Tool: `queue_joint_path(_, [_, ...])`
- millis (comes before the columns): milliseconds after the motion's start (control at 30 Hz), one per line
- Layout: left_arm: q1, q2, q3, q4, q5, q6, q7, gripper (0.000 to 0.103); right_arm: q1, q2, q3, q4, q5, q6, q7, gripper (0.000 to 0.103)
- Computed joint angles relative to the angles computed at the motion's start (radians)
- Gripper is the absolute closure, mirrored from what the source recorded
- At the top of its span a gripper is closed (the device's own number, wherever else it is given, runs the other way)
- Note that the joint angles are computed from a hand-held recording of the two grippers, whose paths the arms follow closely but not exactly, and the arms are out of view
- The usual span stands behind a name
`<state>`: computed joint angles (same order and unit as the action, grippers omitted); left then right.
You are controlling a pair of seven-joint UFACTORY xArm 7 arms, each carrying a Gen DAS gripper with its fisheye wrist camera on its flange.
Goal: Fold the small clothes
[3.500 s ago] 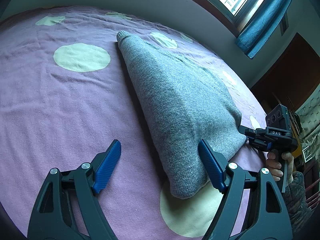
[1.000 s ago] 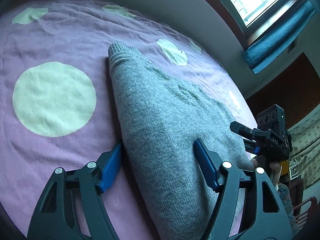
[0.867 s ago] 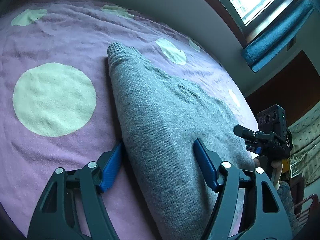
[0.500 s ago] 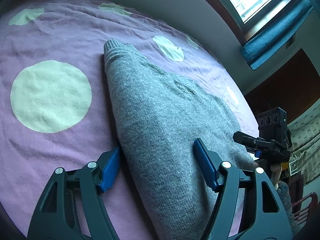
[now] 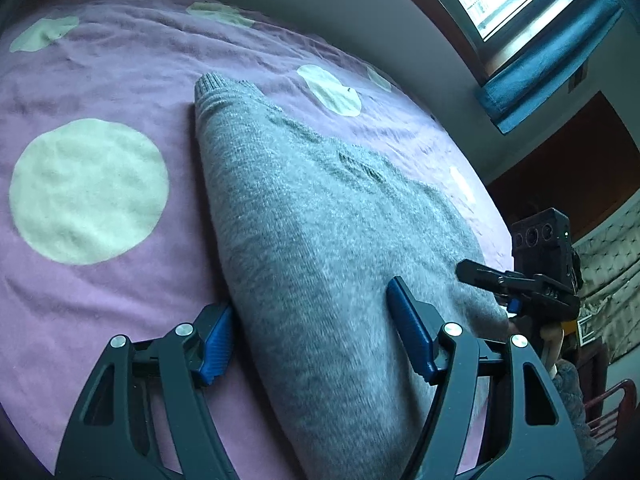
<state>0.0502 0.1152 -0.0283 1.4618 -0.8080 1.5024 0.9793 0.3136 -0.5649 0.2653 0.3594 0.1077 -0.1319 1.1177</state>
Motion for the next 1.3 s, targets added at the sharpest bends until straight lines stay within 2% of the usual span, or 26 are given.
queue_joint_path(100, [-0.001, -0.008, 0.0, -0.007, 0.005, -0.01, 0.006, 0.038, -0.014, 0.008, 0.006, -0.006, 0.015, -0.022, 0.021, 0.059])
queue_joint_path(233, [0.007, 0.001, 0.007, 0.009, 0.014, 0.02, 0.025, 0.039, 0.045, -0.011, -0.04, -0.027, 0.006, -0.025, 0.008, 0.06])
queue_joint_path(333, [0.005, 0.005, 0.002, 0.007, 0.011, 0.01, 0.014, 0.039, 0.037, 0.003, -0.037, -0.027, 0.016, -0.035, 0.017, 0.065])
queue_joint_path(367, [0.003, -0.004, 0.0, -0.006, 0.008, -0.007, 0.018, 0.04, 0.023, 0.007, -0.023, -0.022, 0.02, -0.035, 0.024, 0.068])
queue_joint_path(467, [0.002, -0.014, 0.002, -0.02, -0.005, -0.008, 0.033, 0.055, -0.012, 0.004, 0.015, -0.022, 0.022, -0.031, 0.036, 0.075])
queue_joint_path(600, [0.003, -0.027, 0.007, -0.029, -0.02, -0.015, 0.049, 0.066, -0.073, -0.011, 0.085, -0.018, 0.023, -0.021, 0.065, 0.077])
queue_joint_path(800, [-0.017, -0.077, 0.011, -0.075, -0.019, -0.079, 0.067, 0.074, -0.176, -0.06, 0.201, 0.006, -0.009, 0.029, 0.12, 0.079])
queue_joint_path(1000, [-0.02, -0.094, 0.027, -0.067, -0.032, -0.082, 0.069, 0.077, -0.241, -0.085, 0.265, 0.055, -0.065, 0.061, 0.171, 0.08])
queue_joint_path(1167, [-0.001, -0.083, 0.047, -0.025, -0.053, -0.065, 0.068, 0.078, -0.279, -0.02, 0.293, 0.114, -0.104, 0.025, 0.182, 0.08])
queue_joint_path(1300, [0.035, -0.044, 0.061, 0.04, -0.059, -0.055, 0.072, 0.078, -0.337, 0.093, 0.341, 0.188, -0.114, -0.058, 0.159, 0.081])
